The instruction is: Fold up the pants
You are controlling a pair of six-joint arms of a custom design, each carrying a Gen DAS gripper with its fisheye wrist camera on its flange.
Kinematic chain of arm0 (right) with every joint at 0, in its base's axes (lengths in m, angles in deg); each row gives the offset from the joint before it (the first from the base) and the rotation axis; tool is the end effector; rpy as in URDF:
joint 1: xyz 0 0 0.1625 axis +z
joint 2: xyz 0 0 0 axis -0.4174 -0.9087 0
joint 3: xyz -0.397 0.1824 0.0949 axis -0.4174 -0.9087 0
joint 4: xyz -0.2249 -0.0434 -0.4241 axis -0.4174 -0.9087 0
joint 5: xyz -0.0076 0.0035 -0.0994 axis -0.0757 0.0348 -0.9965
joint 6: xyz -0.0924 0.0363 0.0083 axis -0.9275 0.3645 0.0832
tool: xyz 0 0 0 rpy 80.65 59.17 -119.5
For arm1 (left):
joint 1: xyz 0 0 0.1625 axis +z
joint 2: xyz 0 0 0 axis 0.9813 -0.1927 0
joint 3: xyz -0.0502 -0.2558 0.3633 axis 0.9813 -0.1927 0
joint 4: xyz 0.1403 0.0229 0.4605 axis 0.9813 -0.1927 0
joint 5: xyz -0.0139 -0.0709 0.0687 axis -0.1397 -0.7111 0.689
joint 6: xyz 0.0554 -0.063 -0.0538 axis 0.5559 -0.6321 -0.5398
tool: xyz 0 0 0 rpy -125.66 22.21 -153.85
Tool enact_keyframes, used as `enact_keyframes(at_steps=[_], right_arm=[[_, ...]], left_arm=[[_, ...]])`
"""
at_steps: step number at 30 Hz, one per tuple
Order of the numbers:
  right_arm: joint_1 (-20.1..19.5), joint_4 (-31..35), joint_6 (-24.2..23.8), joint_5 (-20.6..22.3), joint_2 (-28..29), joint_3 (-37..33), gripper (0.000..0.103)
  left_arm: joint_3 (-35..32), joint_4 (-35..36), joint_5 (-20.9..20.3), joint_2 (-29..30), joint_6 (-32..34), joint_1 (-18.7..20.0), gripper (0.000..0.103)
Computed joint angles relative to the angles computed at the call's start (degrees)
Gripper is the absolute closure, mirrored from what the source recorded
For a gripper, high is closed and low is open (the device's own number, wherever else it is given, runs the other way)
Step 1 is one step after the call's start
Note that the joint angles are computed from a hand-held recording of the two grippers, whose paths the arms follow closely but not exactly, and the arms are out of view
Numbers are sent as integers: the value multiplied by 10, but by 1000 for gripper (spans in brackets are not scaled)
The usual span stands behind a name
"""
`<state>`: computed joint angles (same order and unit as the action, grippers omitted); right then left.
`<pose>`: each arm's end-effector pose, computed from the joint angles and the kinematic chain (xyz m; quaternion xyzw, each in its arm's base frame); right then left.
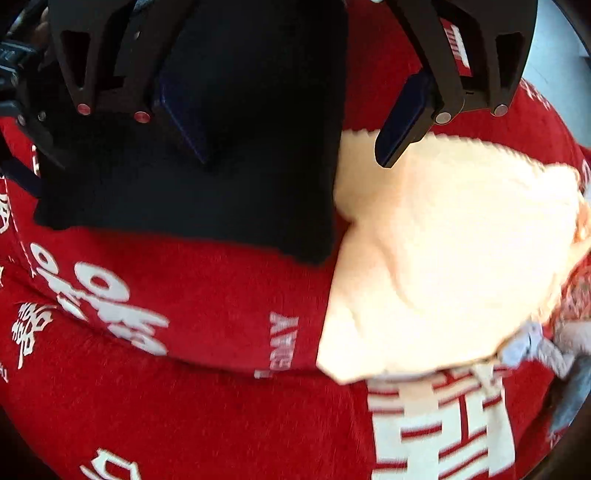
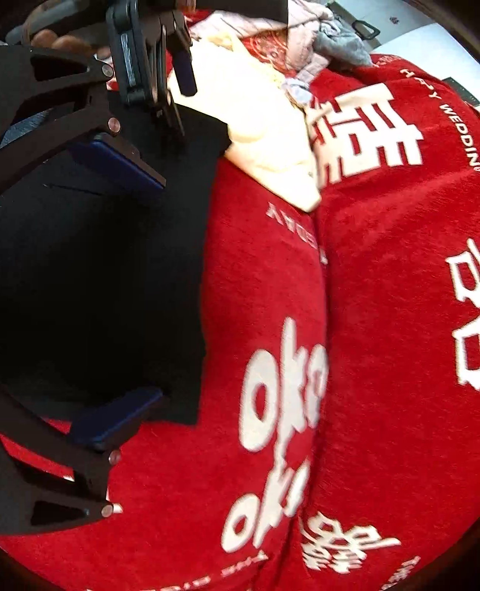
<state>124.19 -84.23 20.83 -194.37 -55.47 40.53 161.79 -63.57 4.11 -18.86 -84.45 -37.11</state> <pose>0.1974 -0.5534 0.1464 0.3814 -0.9039 0.0783 0.1768 -0.2263 -0.4771 0.1385 -0.2214 0.8560 -0.2560 0.3907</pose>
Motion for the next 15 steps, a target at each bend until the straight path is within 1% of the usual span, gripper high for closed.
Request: enact_keyframes(at_steps=[1,2,4,7,9,11,12,15], right_arm=[[-2,-3,-3,-4,-4,7,0],[-3,-16,-17,-8,-12,20,0],[-6,-36,-40,-13,-35,49,0],[-15,-49,-64,-9,-73,90,0],[-19,-80,-98,-16,-96,124,0],[-21,-119,-130,-28,-111,153,0],[-23,-130,-139,-33,-116,163,0],[-35,-125,-134,-38,-134,183,0]], left_arm=[[15,-20,-1,-9,-4,-6,11],[24,-28,-3,-13,-8,-12,11],[38,-33,-6,-21,-15,-27,11],[57,-34,-13,-27,-28,-51,11],[76,-43,-17,-31,-40,-69,11],[83,-36,-11,-28,-63,-83,10],[86,-32,-9,-27,-74,-90,10],[92,-41,-21,-21,-88,-102,10]])
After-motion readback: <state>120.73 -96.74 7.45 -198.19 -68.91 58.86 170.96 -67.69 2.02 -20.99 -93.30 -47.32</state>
